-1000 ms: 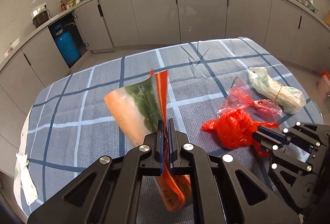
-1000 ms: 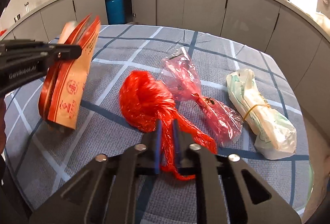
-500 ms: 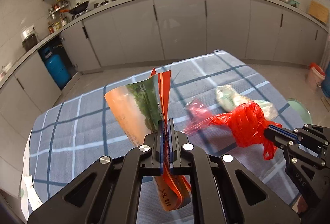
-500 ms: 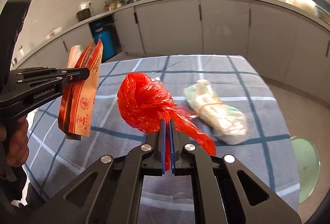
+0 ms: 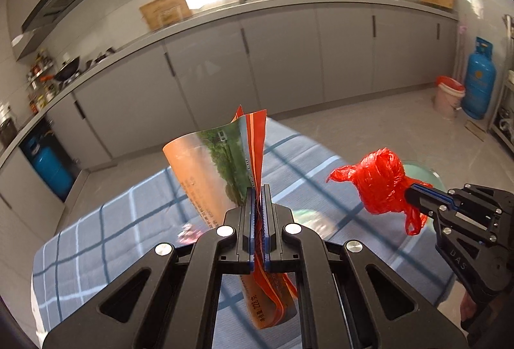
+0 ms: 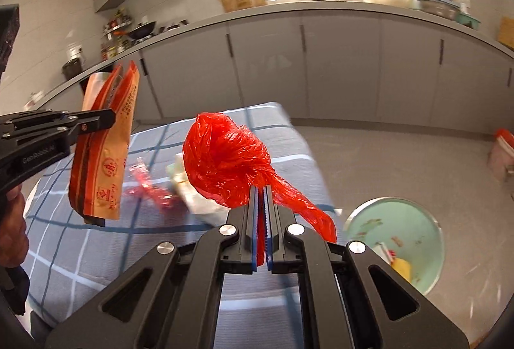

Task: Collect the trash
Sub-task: 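Lift the orange packet and red plastic bag toward the green bin, then open both tools over the green bin to drop the packet and bag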

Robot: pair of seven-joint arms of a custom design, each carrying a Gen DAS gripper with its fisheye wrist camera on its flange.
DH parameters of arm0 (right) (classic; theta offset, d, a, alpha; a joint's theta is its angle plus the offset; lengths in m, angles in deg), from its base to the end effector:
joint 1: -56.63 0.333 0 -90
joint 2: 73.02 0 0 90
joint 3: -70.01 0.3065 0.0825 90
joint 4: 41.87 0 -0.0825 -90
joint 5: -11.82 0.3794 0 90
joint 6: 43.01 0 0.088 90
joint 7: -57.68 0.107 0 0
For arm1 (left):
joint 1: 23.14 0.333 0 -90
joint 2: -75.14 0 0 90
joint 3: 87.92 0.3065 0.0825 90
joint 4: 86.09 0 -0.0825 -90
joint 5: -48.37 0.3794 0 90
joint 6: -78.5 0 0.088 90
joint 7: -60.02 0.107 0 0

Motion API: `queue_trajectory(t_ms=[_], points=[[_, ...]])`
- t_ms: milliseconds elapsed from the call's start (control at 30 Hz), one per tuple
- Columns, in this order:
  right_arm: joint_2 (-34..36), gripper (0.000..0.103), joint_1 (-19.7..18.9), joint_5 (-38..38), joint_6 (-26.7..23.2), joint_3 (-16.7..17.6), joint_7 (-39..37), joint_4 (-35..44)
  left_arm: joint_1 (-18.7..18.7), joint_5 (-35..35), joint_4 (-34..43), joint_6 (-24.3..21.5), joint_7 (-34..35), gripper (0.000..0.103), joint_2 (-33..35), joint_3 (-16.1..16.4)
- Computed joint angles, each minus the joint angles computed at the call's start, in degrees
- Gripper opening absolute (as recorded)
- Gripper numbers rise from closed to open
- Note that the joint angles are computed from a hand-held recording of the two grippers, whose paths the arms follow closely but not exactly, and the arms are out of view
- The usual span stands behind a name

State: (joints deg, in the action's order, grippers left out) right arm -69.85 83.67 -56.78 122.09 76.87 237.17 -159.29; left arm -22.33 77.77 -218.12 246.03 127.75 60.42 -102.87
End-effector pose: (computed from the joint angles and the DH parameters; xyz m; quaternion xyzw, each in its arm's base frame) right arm 0.4579 0.3711 0.4669 -0.6544 0.5989 -0.2334 0.3983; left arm 0.4884 -0.1643 0.5349 -0.5209 0.7316 -0.2733 0.3444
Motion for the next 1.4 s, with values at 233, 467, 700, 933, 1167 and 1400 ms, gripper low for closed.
queue_trajectory(t_ms=[233, 467, 700, 933, 1167, 1400], points=[[-5.67, 0.005, -4.54, -2.91, -3.00, -0.20, 6.72, -7.44, -5.08, -1.22, 6.34, 1.59, 2.14, 0.005, 6.72, -1.07], [-6.96, 0.006, -8.63, -3.51, -4.34, -0.11, 11.01, -11.66, -11.66, -5.36, 11.31, 3.95, 7.41, 0.005, 13.69, -0.08], [-6.18, 0.006, -10.83, -3.67, -4.26, -0.91, 12.45, -13.35, -15.37, -15.96, 16.08, 4.44, 16.79, 0.005, 20.07, -0.12], [-3.78, 0.006, -11.70, -3.91, -3.16, -2.15, 13.83, -12.81, -19.80, -13.59, 21.02, 2.84, 15.11, 0.005, 26.21, 2.63], [-0.10, 0.045, -11.62, -4.36, -1.18, -4.30, 15.53, -12.04, -25.23, -5.12, 23.88, 2.56, 5.94, 0.057, 30.01, 8.98], [-0.97, 0.053, -10.94, -3.96, -2.19, -4.73, 16.55, -13.14, -25.00, 1.64, 23.43, 0.68, -0.99, 0.071, 29.41, 10.53]])
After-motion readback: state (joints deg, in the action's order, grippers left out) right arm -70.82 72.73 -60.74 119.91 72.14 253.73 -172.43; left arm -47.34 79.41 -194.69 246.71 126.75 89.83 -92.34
